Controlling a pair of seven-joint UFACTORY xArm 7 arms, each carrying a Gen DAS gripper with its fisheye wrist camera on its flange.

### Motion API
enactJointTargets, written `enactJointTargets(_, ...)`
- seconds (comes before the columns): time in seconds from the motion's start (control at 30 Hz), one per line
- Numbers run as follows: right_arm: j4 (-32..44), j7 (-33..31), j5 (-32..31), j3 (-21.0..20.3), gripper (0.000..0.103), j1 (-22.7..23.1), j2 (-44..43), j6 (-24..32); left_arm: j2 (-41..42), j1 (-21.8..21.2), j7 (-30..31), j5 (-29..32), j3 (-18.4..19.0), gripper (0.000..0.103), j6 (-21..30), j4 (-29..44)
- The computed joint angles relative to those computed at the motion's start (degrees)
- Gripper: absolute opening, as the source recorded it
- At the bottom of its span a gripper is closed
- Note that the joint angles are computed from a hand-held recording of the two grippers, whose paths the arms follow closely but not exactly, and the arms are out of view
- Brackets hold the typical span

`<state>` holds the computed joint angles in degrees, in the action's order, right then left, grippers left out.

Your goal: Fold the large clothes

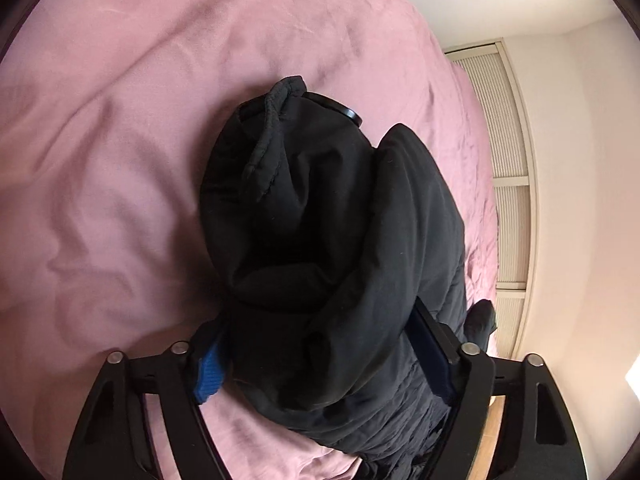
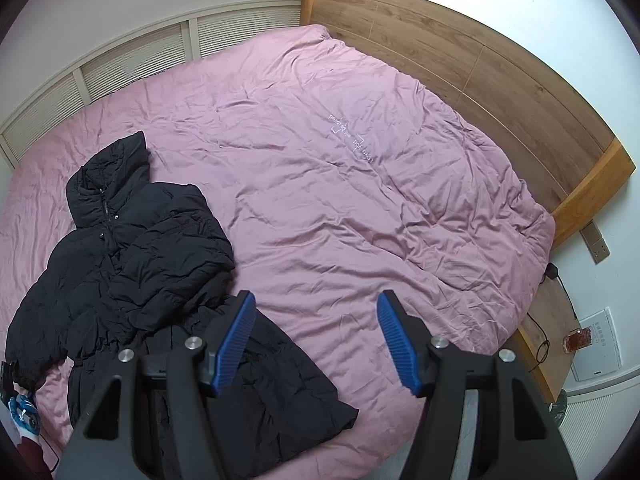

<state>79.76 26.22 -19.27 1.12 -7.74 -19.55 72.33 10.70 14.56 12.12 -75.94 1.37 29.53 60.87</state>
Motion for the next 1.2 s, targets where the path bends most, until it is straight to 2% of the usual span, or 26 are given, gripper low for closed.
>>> enactJointTargets(0.07,1.0,-0.1,0.0,-0.1,0.062,-0.1,0.3,0.2,0.0,0.4,1.1,-1.7,-0.1,0.057,1.1,0.4)
enactJointTargets(0.13,1.5,-0.3,0.2,-0.4,0.062,-0.1,0.3,-0.2,-0.3,0.6,2.1,-2.8,0.0,0.038,2.1,0.5)
enactJointTargets(0.2,2.1,-0.5,0.3,-0.5,0.062,-0.2,0.5,-0.4,-0.8,0.8,3.8,-5.0,0.2,0.025,2.5,0.3)
enactJointTargets(0.23,2.2,-0.7,0.3,-0.5,0.062,-0.1,0.5,-0.6,-1.3,0.8,4.5,-6.0,0.2,0.020,2.7,0.1)
enactJointTargets(0.33,2.1,-1.0,0.9,-0.7,0.062,-0.1,0.3,-1.3,-3.0,0.2,5.5,-6.1,0.7,0.014,2.9,-0.5)
enactJointTargets(0.6,-0.9,-0.5,2.2,-0.9,0.062,-0.4,-2.2,-2.7,-7.6,-2.7,6.6,-0.8,1.3,0.011,2.1,0.8)
enactJointTargets(1.03,-4.6,0.5,3.4,-1.1,0.062,-1.9,-6.3,-3.9,-11.2,-10.0,14.3,-2.2,0.0,0.011,4.6,8.2)
enactJointTargets(1.2,-7.0,0.8,4.3,-1.8,0.062,-2.5,-7.8,-5.0,-10.9,-13.1,13.9,2.0,-1.4,0.010,5.3,10.6)
